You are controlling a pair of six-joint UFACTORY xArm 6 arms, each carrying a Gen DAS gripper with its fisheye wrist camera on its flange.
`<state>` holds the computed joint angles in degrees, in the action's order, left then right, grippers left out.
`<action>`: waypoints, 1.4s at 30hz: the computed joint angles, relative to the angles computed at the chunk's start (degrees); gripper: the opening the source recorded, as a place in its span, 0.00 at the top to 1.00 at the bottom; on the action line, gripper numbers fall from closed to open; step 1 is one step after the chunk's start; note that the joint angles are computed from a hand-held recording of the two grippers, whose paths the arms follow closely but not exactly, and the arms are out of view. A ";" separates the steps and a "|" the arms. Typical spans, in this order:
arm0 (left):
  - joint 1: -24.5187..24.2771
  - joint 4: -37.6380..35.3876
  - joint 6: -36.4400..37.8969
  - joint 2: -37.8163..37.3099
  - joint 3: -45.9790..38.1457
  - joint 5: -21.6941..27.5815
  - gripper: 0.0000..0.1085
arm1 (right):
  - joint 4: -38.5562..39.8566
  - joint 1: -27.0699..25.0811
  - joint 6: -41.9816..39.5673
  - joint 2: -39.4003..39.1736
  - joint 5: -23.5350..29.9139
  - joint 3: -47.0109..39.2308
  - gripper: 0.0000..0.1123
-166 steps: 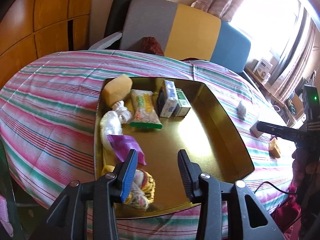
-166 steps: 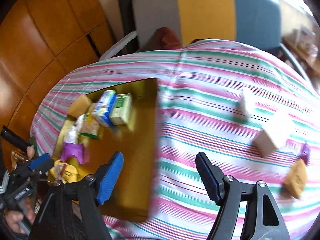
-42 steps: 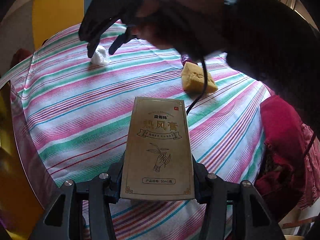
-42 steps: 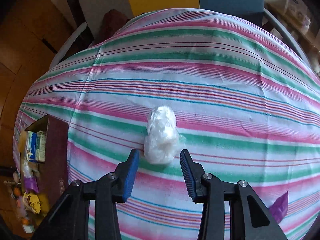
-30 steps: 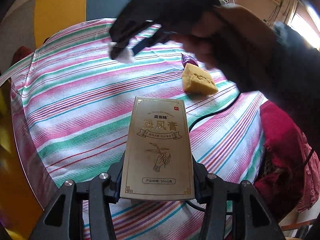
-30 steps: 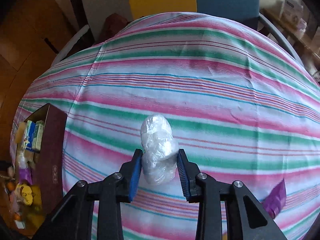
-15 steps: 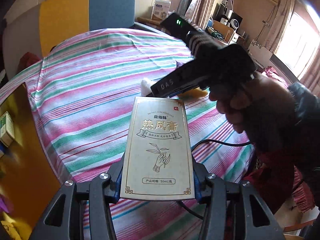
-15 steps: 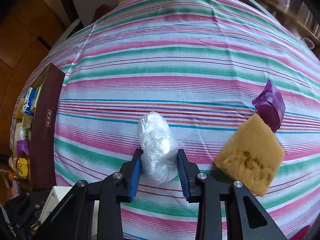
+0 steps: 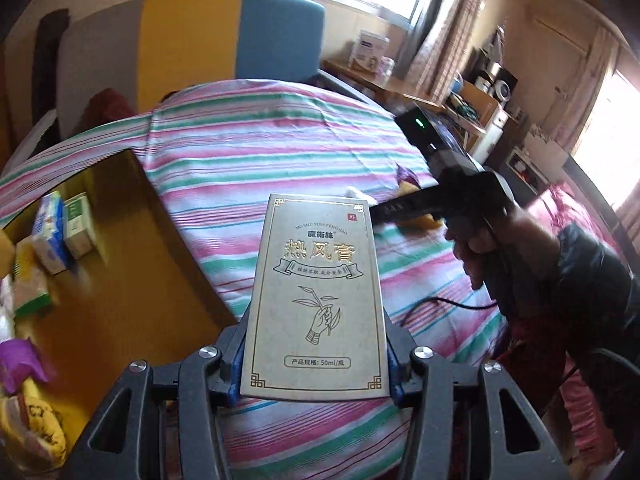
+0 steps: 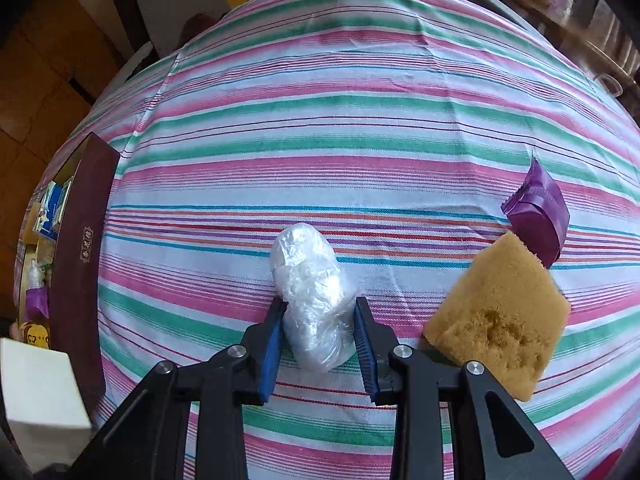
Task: Organize objects
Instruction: 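Carry the medicine box toward the tray while right tool grasps the plastic-wrapped item, then lower the medicine box into the tray and open the left tool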
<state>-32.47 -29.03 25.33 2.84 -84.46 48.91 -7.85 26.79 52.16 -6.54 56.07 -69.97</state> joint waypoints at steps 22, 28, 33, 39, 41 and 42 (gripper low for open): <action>14.92 18.44 -28.45 7.93 -5.48 2.09 0.52 | -1.80 1.15 -0.10 0.59 2.23 -1.27 0.70; 14.13 23.63 -30.69 8.75 -4.39 -0.88 0.50 | -1.73 0.91 -0.47 -0.41 2.47 -0.55 0.70; 13.99 24.14 -30.88 9.29 -4.53 -0.94 0.50 | -2.01 1.11 -0.37 0.19 2.65 -1.13 0.70; 13.89 24.26 -30.76 7.83 -3.01 -3.90 0.42 | -2.28 1.22 -0.38 0.32 2.93 -1.43 0.70; 13.79 25.34 -30.98 7.08 -2.46 -4.86 0.42 | -2.54 1.38 -0.29 0.25 3.12 -1.43 0.70; 13.75 25.88 -31.14 6.98 -2.61 -5.42 0.40 | -2.67 1.45 -0.26 0.42 3.20 -1.62 0.70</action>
<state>-18.72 -3.15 -5.82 9.83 -87.06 43.49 -10.53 28.23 51.90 -6.12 59.28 -71.59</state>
